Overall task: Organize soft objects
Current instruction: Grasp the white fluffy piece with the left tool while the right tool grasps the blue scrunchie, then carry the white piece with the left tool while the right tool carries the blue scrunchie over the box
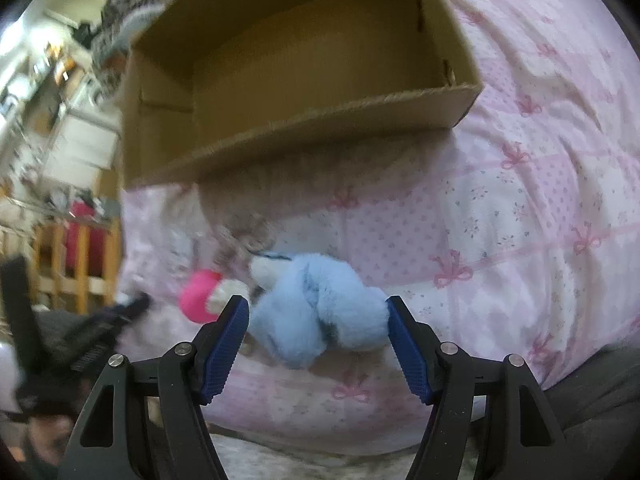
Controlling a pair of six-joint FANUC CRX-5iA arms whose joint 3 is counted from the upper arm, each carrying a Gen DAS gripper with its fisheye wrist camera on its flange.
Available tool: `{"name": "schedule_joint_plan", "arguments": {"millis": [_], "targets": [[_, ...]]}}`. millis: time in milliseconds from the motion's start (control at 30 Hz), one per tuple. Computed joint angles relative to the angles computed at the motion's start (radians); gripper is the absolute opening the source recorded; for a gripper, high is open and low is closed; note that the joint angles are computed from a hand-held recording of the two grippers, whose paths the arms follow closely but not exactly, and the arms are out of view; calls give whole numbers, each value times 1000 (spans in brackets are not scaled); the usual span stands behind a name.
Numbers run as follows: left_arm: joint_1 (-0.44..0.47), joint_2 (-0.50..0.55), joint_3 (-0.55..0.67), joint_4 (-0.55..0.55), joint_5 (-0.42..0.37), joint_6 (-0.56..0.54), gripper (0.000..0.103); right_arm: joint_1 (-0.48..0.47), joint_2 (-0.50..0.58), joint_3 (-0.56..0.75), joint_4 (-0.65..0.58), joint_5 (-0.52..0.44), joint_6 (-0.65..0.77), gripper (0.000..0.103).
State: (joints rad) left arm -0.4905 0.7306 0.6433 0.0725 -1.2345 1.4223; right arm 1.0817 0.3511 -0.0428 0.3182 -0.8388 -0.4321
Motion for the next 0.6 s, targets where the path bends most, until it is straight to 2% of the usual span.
{"name": "schedule_joint_plan", "arguments": {"millis": [100,200,233,267,300,400,533,600], "targets": [[-5,0,6,7,-7,-1,21,-20,50,79,-93,-59,112,73],[-12,8,20,6,-9,2,21,-27,76,106,-109,-78,147,73],[-12,6,20,6,-7,1,21,-29,79,108,-110,-74,158,70],[-16,9,21,4,-1,4,21,-29,82,109,-112,-73,170,63],[-16,14,20,3,7,4,21,-31,87,115,-119,-74,185,49],[-11,20,24,5,11,6,21,-29,82,106,-106,-46,190,35],[-4,15,16,12,23,13,21,-6,32,34,-6,3,95,22],[-1,5,3,15,40,17,21,16,-12,-31,98,6,-16,20]]}}
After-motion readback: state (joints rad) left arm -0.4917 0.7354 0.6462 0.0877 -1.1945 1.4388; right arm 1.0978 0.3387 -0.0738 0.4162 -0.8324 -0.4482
